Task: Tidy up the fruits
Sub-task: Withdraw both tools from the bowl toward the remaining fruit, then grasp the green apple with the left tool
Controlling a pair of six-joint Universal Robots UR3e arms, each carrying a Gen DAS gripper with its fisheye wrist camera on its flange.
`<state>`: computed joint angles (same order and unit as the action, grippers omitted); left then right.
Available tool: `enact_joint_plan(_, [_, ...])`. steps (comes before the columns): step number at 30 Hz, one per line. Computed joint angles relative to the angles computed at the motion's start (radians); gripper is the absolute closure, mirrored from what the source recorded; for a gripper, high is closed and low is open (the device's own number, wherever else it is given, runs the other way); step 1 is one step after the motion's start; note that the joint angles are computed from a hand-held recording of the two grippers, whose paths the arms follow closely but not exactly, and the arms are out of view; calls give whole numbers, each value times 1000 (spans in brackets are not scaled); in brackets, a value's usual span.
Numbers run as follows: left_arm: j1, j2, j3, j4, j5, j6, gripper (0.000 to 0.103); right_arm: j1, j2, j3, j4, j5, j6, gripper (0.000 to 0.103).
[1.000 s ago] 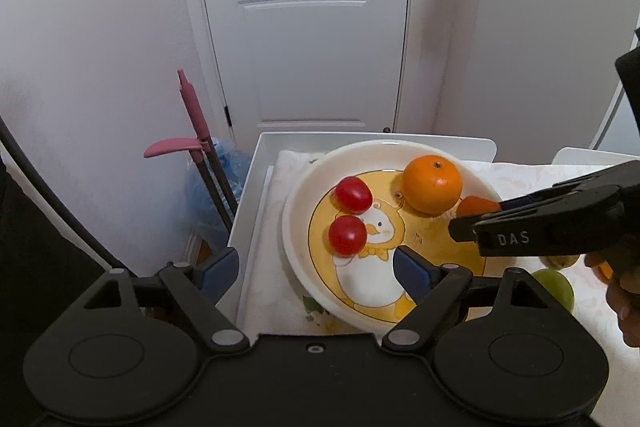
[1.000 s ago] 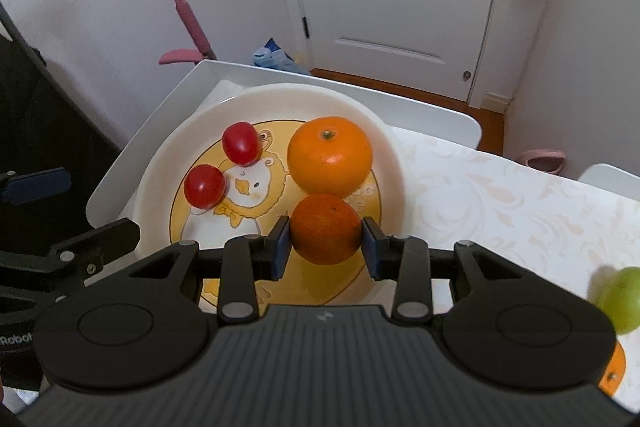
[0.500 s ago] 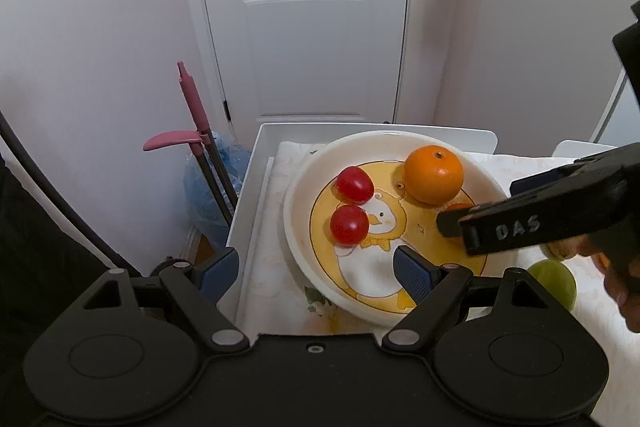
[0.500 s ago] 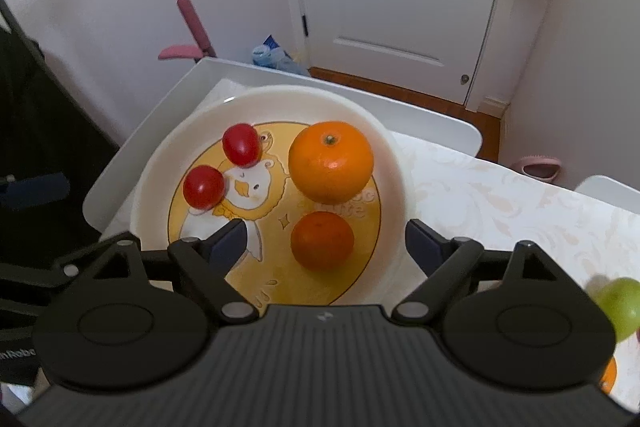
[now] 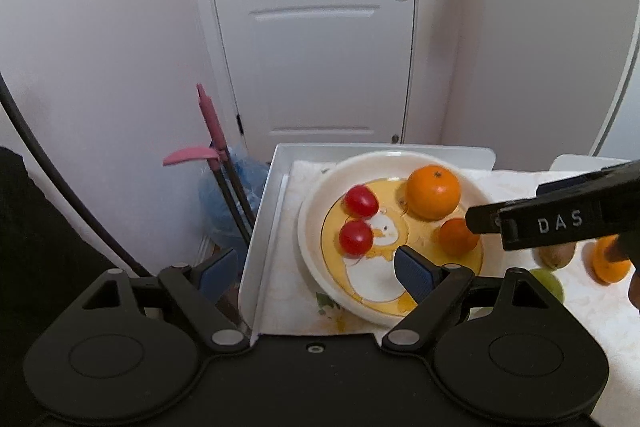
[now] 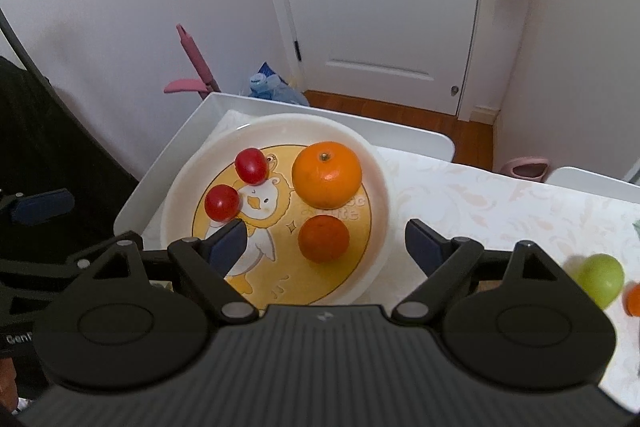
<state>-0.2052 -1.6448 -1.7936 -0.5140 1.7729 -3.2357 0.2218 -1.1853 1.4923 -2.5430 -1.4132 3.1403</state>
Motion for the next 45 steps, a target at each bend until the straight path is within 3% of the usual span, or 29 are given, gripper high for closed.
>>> enact_joint_plan(7, [-47, 42, 30, -36, 29, -6, 14, -30, -167, 135, -16, -8, 1, 2])
enact_joint_plan(14, [-148, 58, 57, -57, 98, -82, 5, -142, -377, 330, -26, 48, -54, 2])
enact_joint_plan(23, [-342, -24, 191, -184, 259, -262, 4, -398, -658, 584, 30, 187, -253, 0])
enact_joint_plan(29, [-444, -110, 302, -280, 326, -388, 4, -624, -783, 655, 172, 330, -417, 0])
enact_joint_plan(39, [-552, -315, 440, -325, 416, -574, 4, -890, -819, 762, 280, 515, -731, 0])
enact_joint_plan(45, [-584, -429, 486, -298, 446, -634, 4, -934, -717, 841, 180, 578, -814, 0])
